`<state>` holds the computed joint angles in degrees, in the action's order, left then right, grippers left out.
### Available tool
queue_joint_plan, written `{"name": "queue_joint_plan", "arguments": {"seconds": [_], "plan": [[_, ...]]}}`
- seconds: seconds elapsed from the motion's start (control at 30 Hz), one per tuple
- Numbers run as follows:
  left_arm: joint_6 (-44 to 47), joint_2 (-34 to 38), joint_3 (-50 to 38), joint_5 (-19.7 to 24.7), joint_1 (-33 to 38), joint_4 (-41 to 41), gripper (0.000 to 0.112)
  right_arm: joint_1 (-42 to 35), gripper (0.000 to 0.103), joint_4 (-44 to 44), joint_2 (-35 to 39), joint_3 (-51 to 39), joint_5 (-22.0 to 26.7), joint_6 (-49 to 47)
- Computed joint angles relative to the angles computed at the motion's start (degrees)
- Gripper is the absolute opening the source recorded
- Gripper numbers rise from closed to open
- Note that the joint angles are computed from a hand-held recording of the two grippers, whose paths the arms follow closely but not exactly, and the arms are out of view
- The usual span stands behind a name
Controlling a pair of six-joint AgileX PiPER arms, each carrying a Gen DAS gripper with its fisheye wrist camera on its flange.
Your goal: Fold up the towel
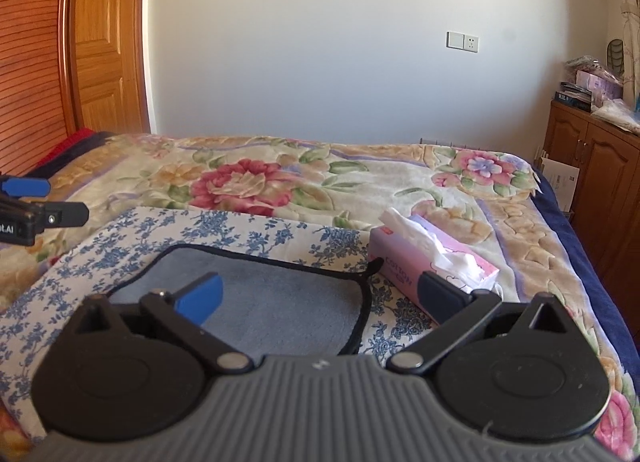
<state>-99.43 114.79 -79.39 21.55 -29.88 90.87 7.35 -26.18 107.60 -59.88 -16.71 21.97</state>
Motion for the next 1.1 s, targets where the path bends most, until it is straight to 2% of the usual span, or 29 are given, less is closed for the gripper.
{"name": "queue_joint_plan", "arguments": {"seconds": [0.2,0.33,0.7,1.1], "plan": [[1.93,-3.42,3.42,1.52,-1.97,-2.38,0.103,0.73,0.103,4.17,-4.38,4.17,-0.18,-3.46],[4.71,-5.68,5.37,3.57,-3.63,-5.92,0.103,1.08,0.103,6.8,-7.28,7.17,-0.71,-5.77],[6.72,-14.9,12.52,9.61,-7.9,-7.95,0.103,3.1,0.103,12.73,-15.46,12.93,1.05,-10.71],[4.22,-22.61,19.75,15.78,-15.0,-8.83,0.103,6.12,0.103,21.94,-24.34,22.09,0.67,-17.77]]}}
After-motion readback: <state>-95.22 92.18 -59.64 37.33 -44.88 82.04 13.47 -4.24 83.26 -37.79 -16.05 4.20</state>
